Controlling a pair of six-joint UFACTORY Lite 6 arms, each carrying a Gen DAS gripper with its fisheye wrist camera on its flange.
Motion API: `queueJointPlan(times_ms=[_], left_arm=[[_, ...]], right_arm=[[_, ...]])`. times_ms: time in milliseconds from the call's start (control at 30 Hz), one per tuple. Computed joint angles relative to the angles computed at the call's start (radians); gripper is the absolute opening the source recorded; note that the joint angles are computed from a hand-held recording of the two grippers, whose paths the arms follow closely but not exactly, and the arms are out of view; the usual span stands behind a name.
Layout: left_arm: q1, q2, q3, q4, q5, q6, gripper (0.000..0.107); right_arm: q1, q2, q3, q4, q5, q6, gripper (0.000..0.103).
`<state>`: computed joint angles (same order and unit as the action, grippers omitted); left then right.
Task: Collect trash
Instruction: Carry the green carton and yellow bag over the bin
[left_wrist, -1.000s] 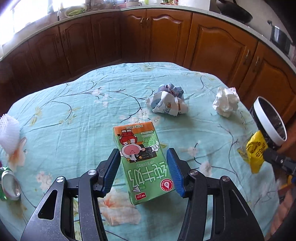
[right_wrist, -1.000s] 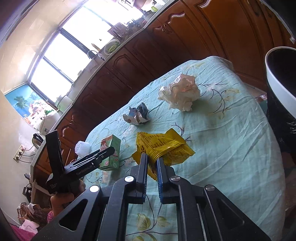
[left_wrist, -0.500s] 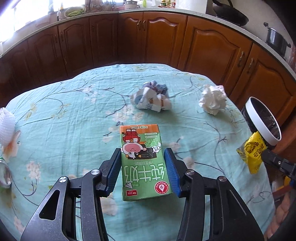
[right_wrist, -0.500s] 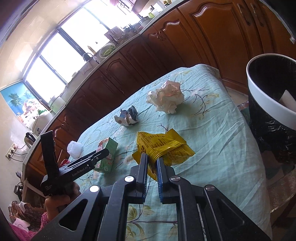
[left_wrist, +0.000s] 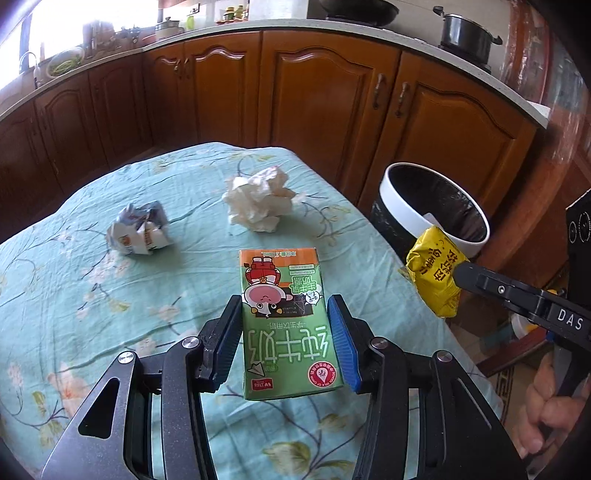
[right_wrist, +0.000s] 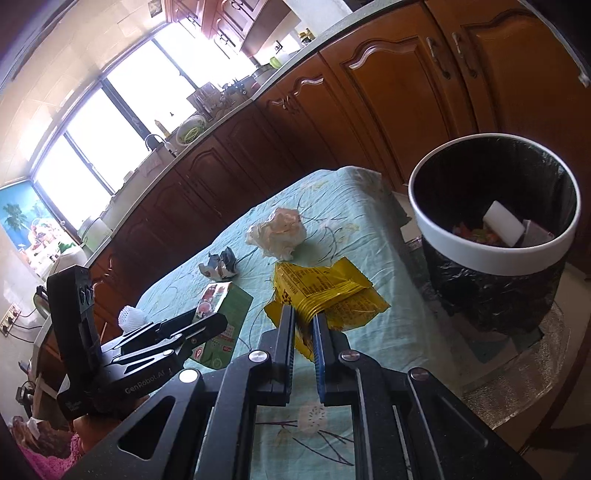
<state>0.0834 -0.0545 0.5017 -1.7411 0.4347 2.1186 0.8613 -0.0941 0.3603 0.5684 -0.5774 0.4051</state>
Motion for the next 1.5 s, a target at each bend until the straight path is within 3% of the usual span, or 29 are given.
queueJointPlan(times_ms=[233, 533, 1100, 1333, 1500], left_arm=[[-0.189, -0.034, 0.015, -0.043, -0.066, -0.06, 0.045], [-0.348, -0.001, 0.071, -0.132, -0.141, -0.056, 0.045], [-0.477, 0.077, 0.204, -0.12, -0.193, -0.139, 0.045], [-0.529, 0.168, 0.319, 0.0, -0.197, -0.283, 0.045], [-0.559, 0.274, 0.454, 0.205, -0.175, -0.51, 0.045]], right_arm=[[-0.089, -0.21, -0.136, 0.05, 0.051, -0.082, 0.009], [-0.221, -0.396, -0.251, -0.022, 0.129, -0.074, 0.009], [-0.477, -0.496, -0.307, -0.369, 0.205, 0.13, 0.009], [-0.617, -0.467, -0.283, -0.595, 0.214, 0.272, 0.009], [-0.742, -0.385, -0.234, -0.829, 0.187, 0.43, 0.009]])
